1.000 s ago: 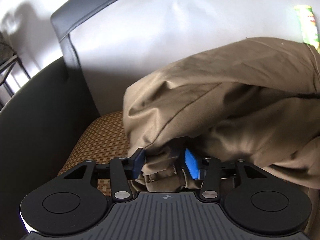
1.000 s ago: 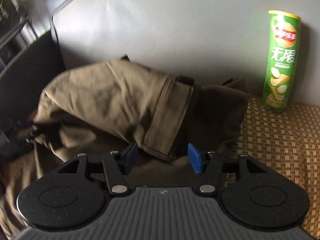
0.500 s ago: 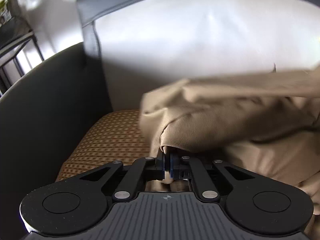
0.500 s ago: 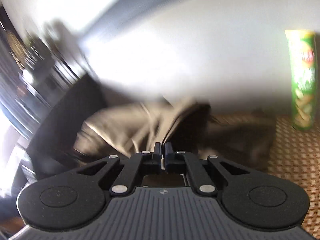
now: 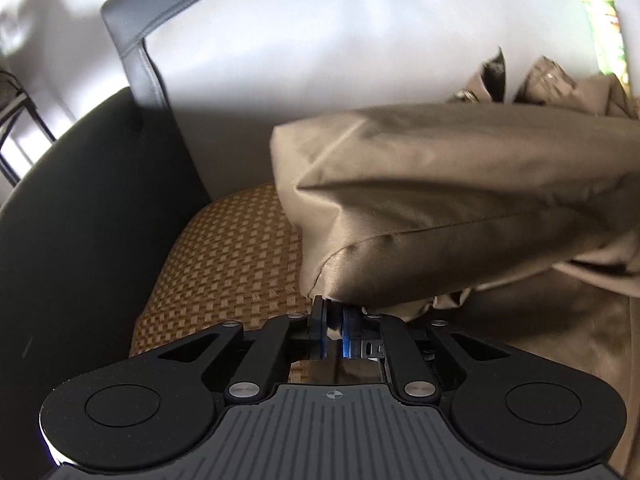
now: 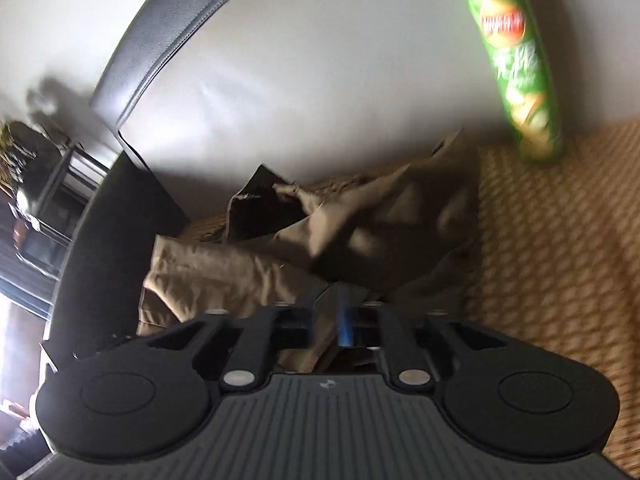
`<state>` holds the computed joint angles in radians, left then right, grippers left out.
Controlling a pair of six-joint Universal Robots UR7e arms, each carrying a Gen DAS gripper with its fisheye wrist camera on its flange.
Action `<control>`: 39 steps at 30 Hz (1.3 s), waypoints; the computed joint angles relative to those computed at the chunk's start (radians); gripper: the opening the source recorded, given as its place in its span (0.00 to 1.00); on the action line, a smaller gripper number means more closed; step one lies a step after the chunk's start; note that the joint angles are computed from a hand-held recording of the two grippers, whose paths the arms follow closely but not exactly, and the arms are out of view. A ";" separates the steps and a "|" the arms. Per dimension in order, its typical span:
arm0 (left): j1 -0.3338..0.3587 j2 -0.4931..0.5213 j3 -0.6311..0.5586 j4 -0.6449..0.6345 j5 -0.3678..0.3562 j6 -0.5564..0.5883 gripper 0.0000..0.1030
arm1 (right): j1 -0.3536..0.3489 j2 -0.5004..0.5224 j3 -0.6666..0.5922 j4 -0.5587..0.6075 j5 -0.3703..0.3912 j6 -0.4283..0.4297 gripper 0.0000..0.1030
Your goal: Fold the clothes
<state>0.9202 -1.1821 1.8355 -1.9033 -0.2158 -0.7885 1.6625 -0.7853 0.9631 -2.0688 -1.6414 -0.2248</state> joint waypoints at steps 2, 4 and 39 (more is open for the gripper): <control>0.000 0.008 -0.004 -0.006 0.009 0.016 0.20 | -0.005 0.006 0.015 0.000 -0.001 0.026 0.42; 0.003 0.017 -0.010 -0.006 0.016 0.023 0.29 | -0.012 0.016 0.012 0.010 0.008 0.082 0.42; -0.007 0.042 -0.025 -0.128 -0.116 0.166 0.50 | -0.058 0.082 0.026 -0.328 -0.034 0.342 0.35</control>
